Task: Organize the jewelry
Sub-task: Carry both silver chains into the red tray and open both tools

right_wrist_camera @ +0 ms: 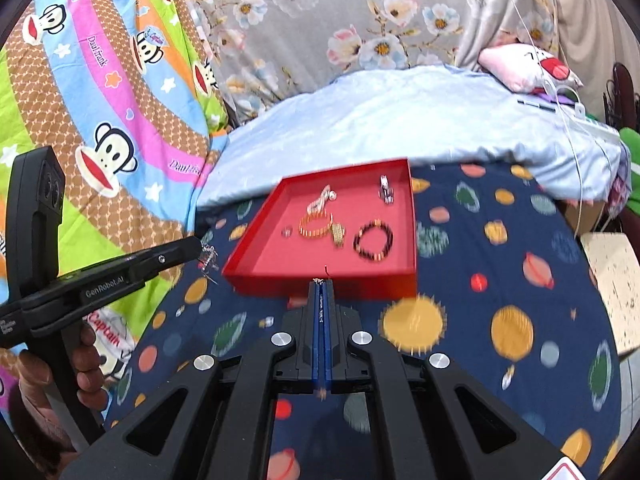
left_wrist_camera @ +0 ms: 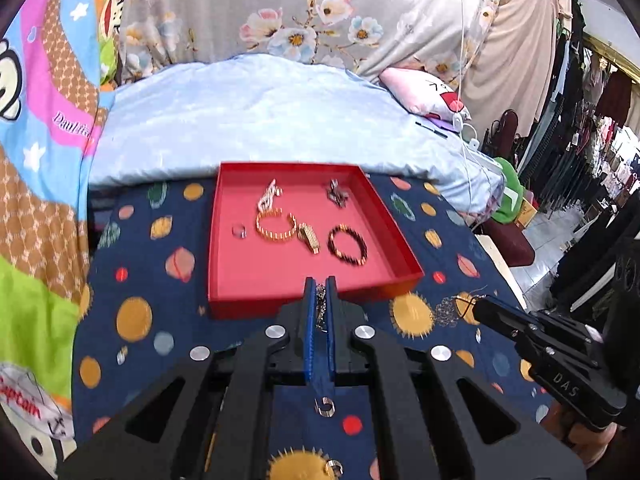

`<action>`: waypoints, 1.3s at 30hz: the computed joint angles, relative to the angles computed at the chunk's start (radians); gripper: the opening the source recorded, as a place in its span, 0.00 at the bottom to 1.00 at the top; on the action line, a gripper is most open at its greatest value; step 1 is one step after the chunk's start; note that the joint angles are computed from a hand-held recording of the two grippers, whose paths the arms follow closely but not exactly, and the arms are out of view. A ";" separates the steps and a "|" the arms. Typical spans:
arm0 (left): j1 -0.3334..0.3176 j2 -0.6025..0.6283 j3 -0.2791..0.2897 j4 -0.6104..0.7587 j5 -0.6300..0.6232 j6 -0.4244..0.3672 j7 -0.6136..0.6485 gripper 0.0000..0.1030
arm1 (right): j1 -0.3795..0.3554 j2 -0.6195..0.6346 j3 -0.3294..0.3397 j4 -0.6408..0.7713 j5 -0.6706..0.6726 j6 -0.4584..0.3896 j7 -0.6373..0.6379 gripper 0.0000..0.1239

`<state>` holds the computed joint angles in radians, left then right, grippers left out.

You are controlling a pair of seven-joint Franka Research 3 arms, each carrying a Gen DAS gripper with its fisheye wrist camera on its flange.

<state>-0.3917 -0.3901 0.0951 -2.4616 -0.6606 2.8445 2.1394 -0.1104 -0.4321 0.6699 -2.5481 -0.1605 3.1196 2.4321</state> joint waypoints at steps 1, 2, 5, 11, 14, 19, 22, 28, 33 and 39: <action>-0.004 0.014 0.003 0.014 -0.004 0.004 0.006 0.03 | -0.025 0.014 0.011 0.020 -0.013 0.003 -0.004 0.01; -0.006 0.029 0.005 0.029 -0.009 0.009 0.013 0.03 | -0.050 0.025 0.025 0.038 -0.025 0.004 -0.005 0.01; 0.008 0.093 -0.009 0.088 -0.012 0.022 0.020 0.03 | -0.117 0.069 0.059 0.092 -0.064 0.011 -0.007 0.01; 0.070 0.197 -0.063 0.192 -0.037 0.026 0.038 0.03 | -0.275 0.199 0.154 0.235 -0.205 0.007 0.040 0.01; 0.108 0.253 -0.096 0.249 -0.041 0.016 0.039 0.03 | -0.425 0.285 0.276 0.334 -0.366 -0.028 0.133 0.01; 0.175 0.352 -0.159 0.338 -0.010 0.008 0.012 0.03 | -0.447 0.546 0.312 0.533 -0.774 -0.165 0.363 0.01; 0.214 0.402 -0.194 0.375 0.016 0.003 -0.011 0.03 | -0.362 0.651 0.244 0.608 -0.823 -0.214 0.365 0.01; 0.286 0.473 -0.260 0.409 0.062 -0.015 -0.045 0.04 | -0.234 0.789 0.141 0.715 -0.806 -0.278 0.297 0.01; 0.332 0.518 -0.300 0.433 0.105 -0.024 -0.084 0.04 | -0.158 0.843 0.073 0.765 -0.759 -0.308 0.235 0.01; 0.366 0.535 -0.332 0.440 0.111 -0.031 -0.092 0.04 | -0.087 0.863 -0.001 0.791 -0.698 -0.311 0.179 0.01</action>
